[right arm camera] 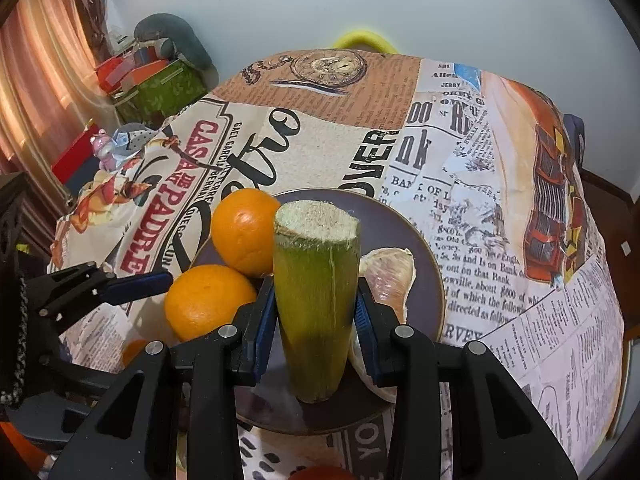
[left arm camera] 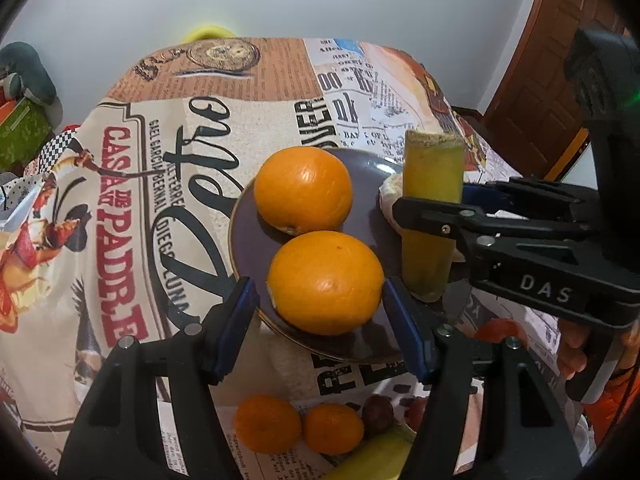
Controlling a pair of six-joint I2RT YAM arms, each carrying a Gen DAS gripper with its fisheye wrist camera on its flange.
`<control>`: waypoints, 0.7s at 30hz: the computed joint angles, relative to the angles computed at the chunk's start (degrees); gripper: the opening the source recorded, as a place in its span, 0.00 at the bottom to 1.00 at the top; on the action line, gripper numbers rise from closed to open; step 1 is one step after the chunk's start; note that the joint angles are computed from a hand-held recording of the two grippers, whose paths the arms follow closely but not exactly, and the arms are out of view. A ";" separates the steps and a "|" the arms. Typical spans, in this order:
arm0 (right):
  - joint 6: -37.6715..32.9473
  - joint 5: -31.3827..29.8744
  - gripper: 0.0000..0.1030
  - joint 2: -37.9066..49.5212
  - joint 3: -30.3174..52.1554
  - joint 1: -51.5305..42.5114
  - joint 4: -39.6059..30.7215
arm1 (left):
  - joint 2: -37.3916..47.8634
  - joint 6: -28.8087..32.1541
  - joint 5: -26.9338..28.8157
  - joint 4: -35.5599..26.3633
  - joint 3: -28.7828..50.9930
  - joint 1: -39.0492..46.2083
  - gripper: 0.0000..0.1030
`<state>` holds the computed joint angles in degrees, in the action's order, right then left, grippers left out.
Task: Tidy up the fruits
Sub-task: 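Place the large orange and green cylinder onto the grey plate with both grippers, then grasp the yellow cylinder with the left gripper while the right grasps the tomato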
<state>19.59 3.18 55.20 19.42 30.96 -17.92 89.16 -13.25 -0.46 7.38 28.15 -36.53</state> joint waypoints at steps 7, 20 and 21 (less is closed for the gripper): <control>0.41 -1.00 0.33 -3.53 -0.45 -1.23 -2.13 | -2.53 -0.36 -0.39 -1.03 -0.78 0.22 0.64; 4.46 3.84 0.35 -14.90 0.36 3.45 -12.59 | -11.81 -1.62 -3.72 -6.32 -2.59 -2.92 0.64; 5.29 4.62 0.35 -16.28 0.48 4.56 -13.95 | -13.15 -1.82 -4.00 -7.22 -2.86 -3.10 0.64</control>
